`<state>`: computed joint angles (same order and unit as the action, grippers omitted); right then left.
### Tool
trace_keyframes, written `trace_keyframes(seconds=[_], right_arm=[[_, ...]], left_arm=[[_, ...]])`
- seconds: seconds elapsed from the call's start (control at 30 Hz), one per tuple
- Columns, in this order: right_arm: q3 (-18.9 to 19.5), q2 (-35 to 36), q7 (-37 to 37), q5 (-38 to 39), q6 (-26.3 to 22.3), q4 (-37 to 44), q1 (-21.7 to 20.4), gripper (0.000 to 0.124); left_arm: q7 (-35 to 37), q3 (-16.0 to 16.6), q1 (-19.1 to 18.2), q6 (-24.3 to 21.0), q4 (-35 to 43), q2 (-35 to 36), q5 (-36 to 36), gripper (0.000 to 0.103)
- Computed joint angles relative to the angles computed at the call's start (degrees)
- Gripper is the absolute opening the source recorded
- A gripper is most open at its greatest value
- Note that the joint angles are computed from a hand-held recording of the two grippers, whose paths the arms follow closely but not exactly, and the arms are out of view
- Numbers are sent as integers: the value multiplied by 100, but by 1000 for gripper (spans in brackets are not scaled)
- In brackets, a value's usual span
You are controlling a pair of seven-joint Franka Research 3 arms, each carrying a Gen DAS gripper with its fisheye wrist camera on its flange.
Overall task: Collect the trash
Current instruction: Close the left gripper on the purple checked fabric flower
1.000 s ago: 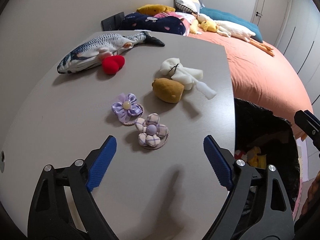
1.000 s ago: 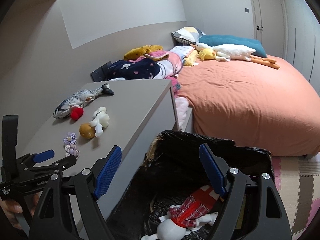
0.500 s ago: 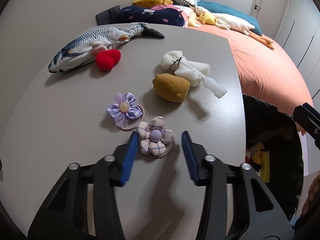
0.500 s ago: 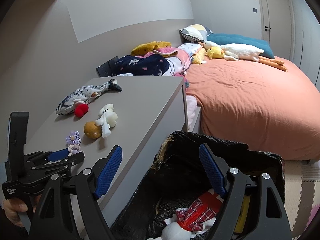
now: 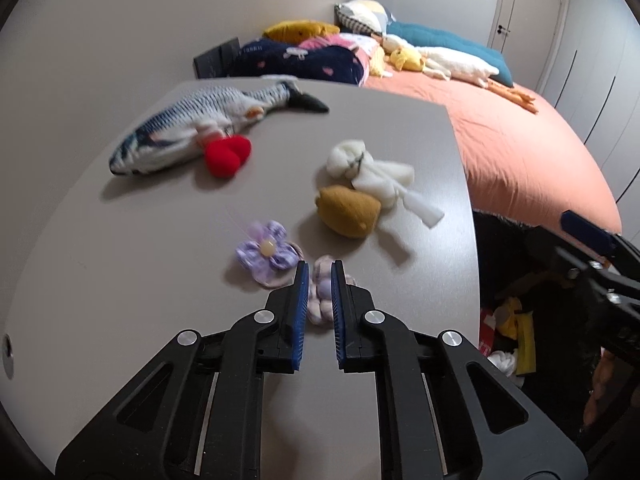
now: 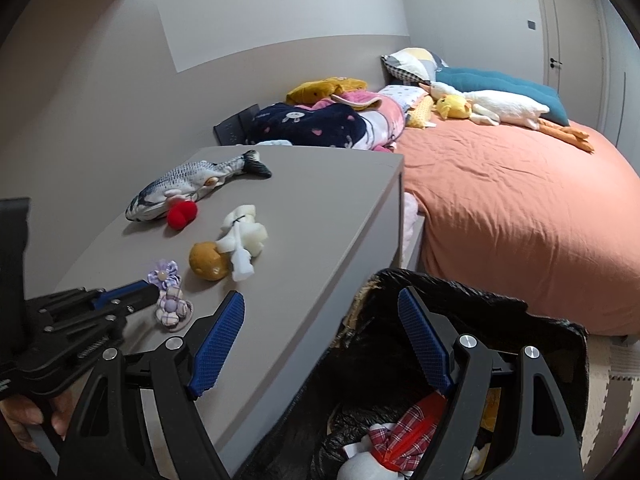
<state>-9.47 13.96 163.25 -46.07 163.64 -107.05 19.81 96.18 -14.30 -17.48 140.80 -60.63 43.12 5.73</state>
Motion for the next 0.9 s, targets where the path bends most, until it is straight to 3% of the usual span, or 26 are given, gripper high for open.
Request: trace_keyframes(seconds=[0.1, 0.17, 0.27, 0.43, 0.47, 0.53, 0.57, 0.67, 0.8, 0.9], right_arm=[[32, 132, -180, 153, -29, 184, -4, 81], [5, 178, -230, 199, -38, 250, 36, 81], [-23, 249, -307, 284, -73, 341, 93, 81], [-68, 333, -435, 449, -92, 409, 164, 80], [-75, 347, -459, 488, -94, 417, 171, 81], [-103, 361, -483, 533, -81, 418, 195, 81], [-125, 362, -478, 535, -77, 415, 213, 80], [-183, 348, -424, 534, -50, 383, 248, 80], [-249, 298, -295, 430, -22, 307, 280, 81], [-253, 262, -204, 350, -32, 255, 270, 80]], left_arm=[[109, -64, 76, -46, 106, 31, -93, 8], [371, -174, 127, -455, 409, 179, -219, 8], [383, -131, 118, -486, 422, 209, -314, 8], [330, -69, 82, -976, 993, 546, -434, 10], [313, -57, 79, -999, 992, 548, -450, 17], [259, -45, 105, -800, 789, 448, -483, 70], [282, -84, 161, -532, 519, 312, -528, 74], [325, -103, 187, -271, 291, 180, -507, 74], [212, -29, 82, -553, 574, 369, -395, 73], [314, -56, 20, -757, 747, 485, -359, 60]])
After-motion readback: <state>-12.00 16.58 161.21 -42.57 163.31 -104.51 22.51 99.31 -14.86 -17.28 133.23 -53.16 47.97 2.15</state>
